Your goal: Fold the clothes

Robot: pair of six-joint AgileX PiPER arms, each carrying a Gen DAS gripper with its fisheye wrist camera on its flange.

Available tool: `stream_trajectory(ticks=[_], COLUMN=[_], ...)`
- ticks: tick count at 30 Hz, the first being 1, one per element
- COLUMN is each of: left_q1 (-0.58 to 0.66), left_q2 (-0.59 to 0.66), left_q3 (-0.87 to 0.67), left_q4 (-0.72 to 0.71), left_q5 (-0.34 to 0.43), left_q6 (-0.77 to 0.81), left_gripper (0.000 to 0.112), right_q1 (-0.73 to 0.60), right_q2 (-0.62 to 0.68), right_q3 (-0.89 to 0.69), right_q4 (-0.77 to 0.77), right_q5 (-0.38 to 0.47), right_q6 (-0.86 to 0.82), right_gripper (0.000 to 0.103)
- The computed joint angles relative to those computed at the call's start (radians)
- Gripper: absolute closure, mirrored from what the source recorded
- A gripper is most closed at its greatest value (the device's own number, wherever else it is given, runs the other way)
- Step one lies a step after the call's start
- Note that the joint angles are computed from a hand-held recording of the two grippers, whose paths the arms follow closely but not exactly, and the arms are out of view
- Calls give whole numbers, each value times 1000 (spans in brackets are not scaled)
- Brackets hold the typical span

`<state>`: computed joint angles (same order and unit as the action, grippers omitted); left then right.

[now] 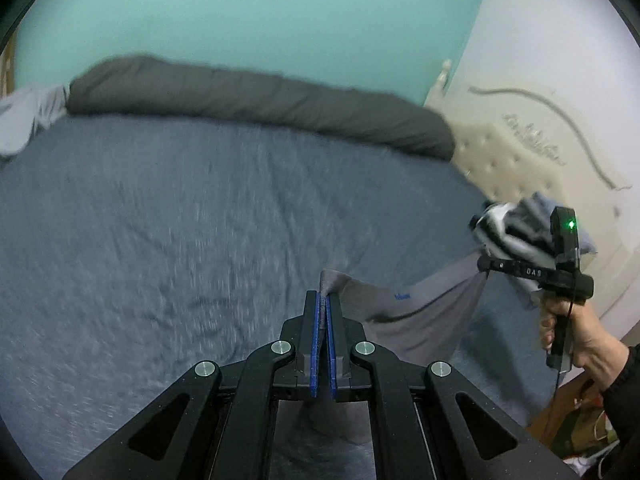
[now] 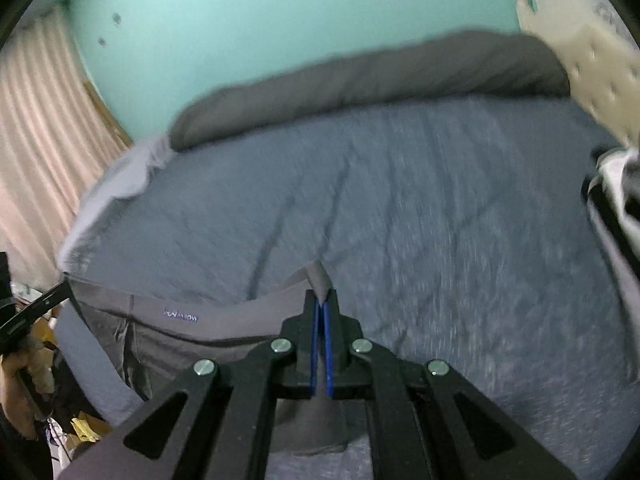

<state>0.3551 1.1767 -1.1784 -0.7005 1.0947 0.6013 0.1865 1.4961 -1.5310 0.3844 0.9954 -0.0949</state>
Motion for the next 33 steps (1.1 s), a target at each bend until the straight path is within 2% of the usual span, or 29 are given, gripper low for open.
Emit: stream_trajectory(ticks=[4,6,12,15,18,20,23,26,33], left_q1=[-71,-90,-118,-116,-114,-110,-109,-112,-101], left_q2=[81,131,261,297,331,351,357,356,359], left_q3=[118,140,160,165,156,147,151,150,145], left_q4=[2,-11,-92,-124,-145,-163,-178,-180,-183], left_q5=[-155,-209,-309,-322,-324,-318,-314,-312,-301], left_q6=[29,50,125,161,178,185,191,189,191], left_gripper=[109,109,109,109,109,109,109,109,109], right_q1=[20,30,50,61,99,111,125,151,210], right_q2=[103,147,263,302,278,247,227,302,380], right_q3=[72,83,39,23,36,55,62,-18,-37], right_q4=[-18,-36,-136,-207,-329,-330,-247,-154,-183], right_q5=[-104,-141,-184,-207,-235,-246,-243,-135,-124], right_q6=[12,21,79,141,261,281,224,155,233], right_gripper=[101,101,101,99,78,60,60,60,60])
